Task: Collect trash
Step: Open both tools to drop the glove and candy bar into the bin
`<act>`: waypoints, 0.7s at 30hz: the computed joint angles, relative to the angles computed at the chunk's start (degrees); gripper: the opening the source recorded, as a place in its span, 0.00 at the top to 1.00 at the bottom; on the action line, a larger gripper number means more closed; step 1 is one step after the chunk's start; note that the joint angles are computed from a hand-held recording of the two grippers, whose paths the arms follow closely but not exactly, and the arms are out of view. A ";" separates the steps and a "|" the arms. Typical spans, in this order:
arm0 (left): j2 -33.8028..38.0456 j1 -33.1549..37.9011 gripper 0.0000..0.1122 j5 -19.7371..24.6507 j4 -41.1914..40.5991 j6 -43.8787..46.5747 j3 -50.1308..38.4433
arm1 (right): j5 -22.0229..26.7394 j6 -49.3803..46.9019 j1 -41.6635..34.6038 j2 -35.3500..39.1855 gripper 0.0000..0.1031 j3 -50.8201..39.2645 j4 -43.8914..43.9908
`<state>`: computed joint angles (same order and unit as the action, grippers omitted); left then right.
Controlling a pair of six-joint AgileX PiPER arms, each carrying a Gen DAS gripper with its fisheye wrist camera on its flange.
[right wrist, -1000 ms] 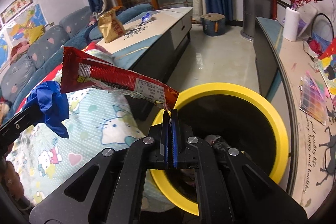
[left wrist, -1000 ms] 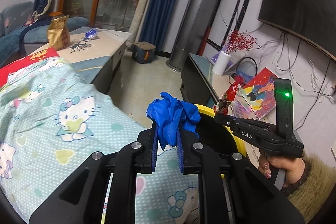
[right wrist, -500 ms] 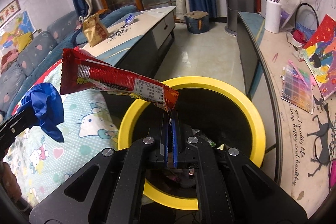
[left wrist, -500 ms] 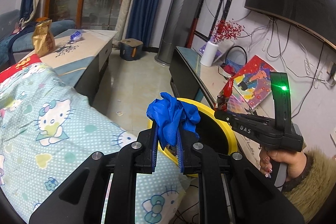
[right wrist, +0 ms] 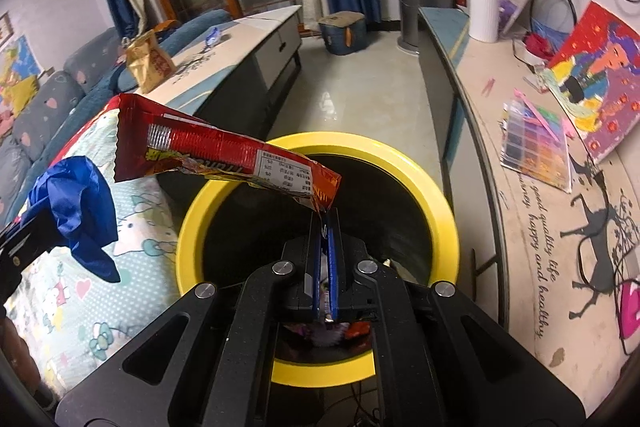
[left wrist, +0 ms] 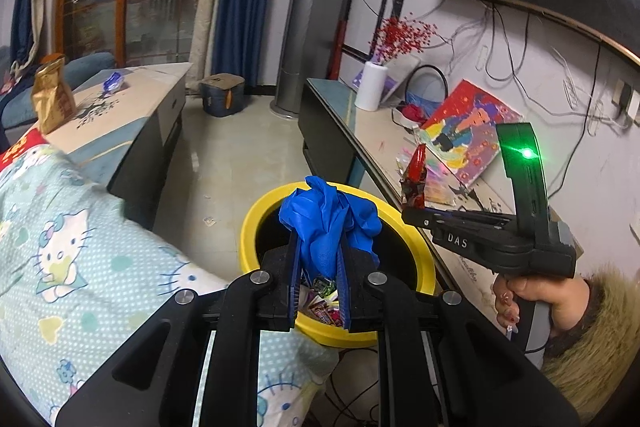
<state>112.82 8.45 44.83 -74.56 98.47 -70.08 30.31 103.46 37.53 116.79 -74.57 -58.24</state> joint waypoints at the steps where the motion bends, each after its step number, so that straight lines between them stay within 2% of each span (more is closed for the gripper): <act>1: 0.12 -0.39 0.87 -0.26 0.08 0.04 -0.03 | -0.61 0.73 -0.46 -0.16 0.99 0.80 -0.41; 18: 4.66 -6.61 0.87 -5.88 0.38 -1.24 -1.47 | -4.84 1.28 -3.41 -0.35 0.98 4.41 2.01; 21: 6.00 -7.19 0.87 -6.50 0.97 -2.07 -2.33 | -6.50 0.37 -4.11 -0.16 0.96 4.75 3.46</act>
<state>118.81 1.27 38.33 -73.59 96.40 -72.41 23.81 103.83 33.42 116.63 -69.82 -54.78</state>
